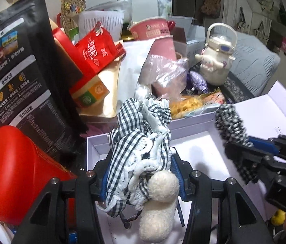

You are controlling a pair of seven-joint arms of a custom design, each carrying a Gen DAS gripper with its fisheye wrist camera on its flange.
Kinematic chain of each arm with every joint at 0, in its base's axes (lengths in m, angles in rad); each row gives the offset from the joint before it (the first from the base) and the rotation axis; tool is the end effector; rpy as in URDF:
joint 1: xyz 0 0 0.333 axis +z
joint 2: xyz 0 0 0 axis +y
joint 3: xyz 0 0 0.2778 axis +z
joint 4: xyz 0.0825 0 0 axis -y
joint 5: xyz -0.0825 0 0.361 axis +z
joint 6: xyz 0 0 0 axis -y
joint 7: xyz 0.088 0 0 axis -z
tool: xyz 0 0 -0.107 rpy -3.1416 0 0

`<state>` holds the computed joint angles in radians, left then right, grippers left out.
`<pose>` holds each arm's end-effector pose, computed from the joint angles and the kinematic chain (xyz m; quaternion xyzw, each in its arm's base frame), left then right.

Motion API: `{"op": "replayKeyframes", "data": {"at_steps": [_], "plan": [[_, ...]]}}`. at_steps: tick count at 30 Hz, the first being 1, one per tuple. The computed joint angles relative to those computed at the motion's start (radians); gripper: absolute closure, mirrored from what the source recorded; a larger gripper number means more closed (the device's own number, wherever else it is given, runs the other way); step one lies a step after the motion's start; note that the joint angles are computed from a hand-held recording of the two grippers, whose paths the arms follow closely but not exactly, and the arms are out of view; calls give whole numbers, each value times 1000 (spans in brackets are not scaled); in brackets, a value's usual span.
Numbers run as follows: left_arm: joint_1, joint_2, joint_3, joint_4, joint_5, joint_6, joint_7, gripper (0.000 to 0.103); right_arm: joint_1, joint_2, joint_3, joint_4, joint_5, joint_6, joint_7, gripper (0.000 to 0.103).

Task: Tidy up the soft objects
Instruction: 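Open the right tool dropping the scrunchie into the box while the left tool releases the pom-pom item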

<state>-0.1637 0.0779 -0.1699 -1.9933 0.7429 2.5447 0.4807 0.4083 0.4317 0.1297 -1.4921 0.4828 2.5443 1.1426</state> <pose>0.5511 -0.1981 0.4455 -0.7374 0.5817 -0.2007 0.2785 0.6044 0.3358 0.4679 -0.8285 0.4263 -0.0391 0.3611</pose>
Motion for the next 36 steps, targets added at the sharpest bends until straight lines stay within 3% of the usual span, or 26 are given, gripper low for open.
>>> {"op": "replayKeyframes", "data": {"at_steps": [4, 6, 9, 12, 15, 27, 30, 36], "plan": [[8, 25, -2, 18, -78, -14, 53, 52, 1, 7, -5, 8, -5, -14, 18, 81], [3, 45, -5, 47, -101, -63, 78, 50, 3, 14, -7, 16, -12, -18, 26, 80], [0, 63, -5, 66, -129, -88, 96, 49, 7, 24, -13, 27, -25, -32, 46, 74], [-1, 73, -6, 78, -159, -102, 117, 47, 9, 32, -19, 38, -41, -45, 68, 59], [-5, 82, -7, 88, -172, -115, 131, 45, -1, 23, -12, 27, -30, -46, 58, 56], [-22, 41, -1, 72, -89, -132, 76, 44, 0, -2, -25, 2, -49, -29, 83, 56], [-19, 16, -4, 54, -79, -123, 64, 44, 6, -29, -30, -31, -65, 6, 88, 50], [-14, -46, -11, 10, -51, -92, 29, 44, -11, -90, -10, -95, -20, 55, 44, 47]]}}
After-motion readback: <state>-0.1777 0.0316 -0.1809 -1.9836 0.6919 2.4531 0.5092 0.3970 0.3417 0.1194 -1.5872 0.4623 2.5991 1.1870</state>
